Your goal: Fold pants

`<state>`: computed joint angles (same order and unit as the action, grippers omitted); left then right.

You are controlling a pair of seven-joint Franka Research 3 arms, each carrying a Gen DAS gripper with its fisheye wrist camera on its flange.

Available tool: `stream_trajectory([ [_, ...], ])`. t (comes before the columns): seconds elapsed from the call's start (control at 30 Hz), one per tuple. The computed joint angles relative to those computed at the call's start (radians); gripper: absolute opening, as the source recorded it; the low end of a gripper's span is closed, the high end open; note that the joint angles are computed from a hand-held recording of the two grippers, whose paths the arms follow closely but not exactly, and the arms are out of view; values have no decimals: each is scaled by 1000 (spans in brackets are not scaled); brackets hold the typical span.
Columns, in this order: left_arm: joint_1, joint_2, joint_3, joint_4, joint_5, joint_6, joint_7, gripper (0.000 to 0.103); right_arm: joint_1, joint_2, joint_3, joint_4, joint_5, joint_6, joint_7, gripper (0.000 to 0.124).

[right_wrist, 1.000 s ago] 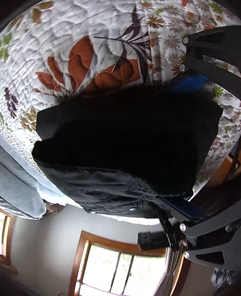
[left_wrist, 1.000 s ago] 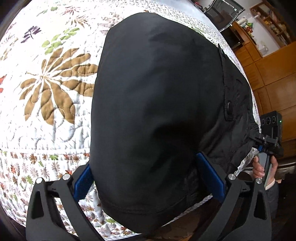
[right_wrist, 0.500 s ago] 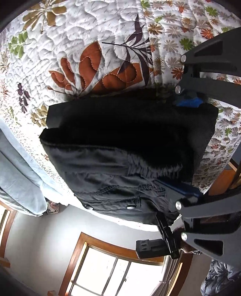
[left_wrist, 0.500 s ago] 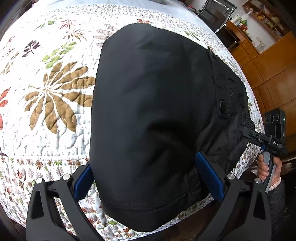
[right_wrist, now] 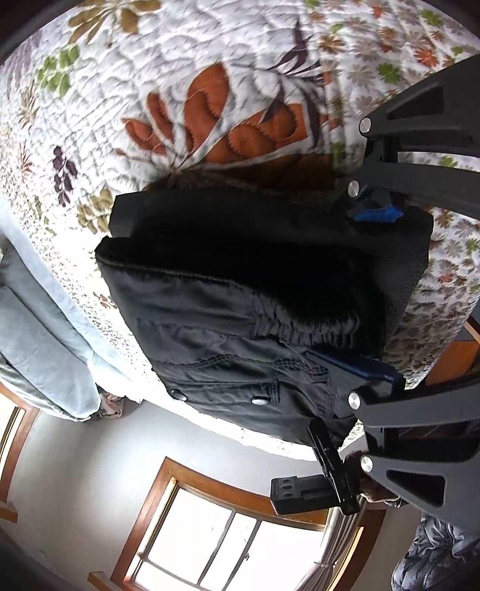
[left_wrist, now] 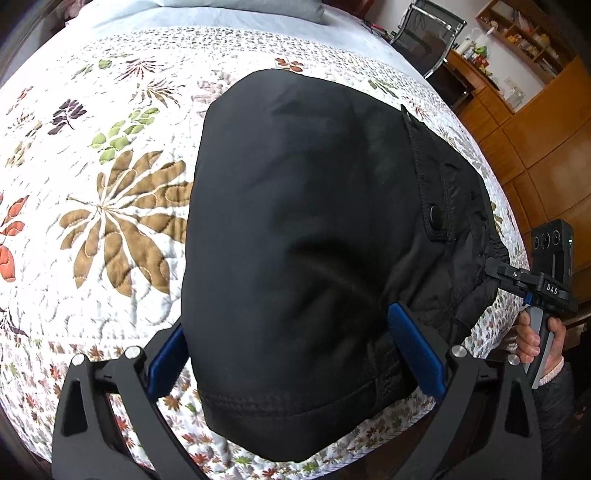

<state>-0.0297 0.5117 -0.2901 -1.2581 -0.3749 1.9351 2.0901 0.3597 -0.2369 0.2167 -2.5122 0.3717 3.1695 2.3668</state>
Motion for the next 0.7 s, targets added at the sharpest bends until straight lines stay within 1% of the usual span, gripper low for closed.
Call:
stream_trajectory([
  [0.1, 2, 29, 3, 42, 0, -8, -15, 98, 0, 5, -4, 10, -9, -8, -13, 57],
  [0.2, 8, 44, 2, 62, -3, -12, -23, 98, -14, 15, 3, 30, -32, -22, -17, 56],
  [0.37, 20, 72, -3, 97, -13, -12, -34, 98, -16, 21, -1, 47, -51, -35, -28, 55],
  [0.47, 27, 93, -8, 126, -21, -21, -42, 98, -36, 15, 16, 52, -80, -49, -16, 54],
  [0.53, 35, 106, -11, 141, -31, -26, -46, 98, -64, 11, 38, 59, -118, -66, 3, 54],
  [0.6, 39, 103, -13, 132, -37, -17, -48, 98, -83, 6, 51, 64, -155, -81, 20, 54],
  [0.7, 32, 123, -14, 165, -33, -19, -64, 98, -97, 3, 55, 79, -201, -111, 33, 54],
])
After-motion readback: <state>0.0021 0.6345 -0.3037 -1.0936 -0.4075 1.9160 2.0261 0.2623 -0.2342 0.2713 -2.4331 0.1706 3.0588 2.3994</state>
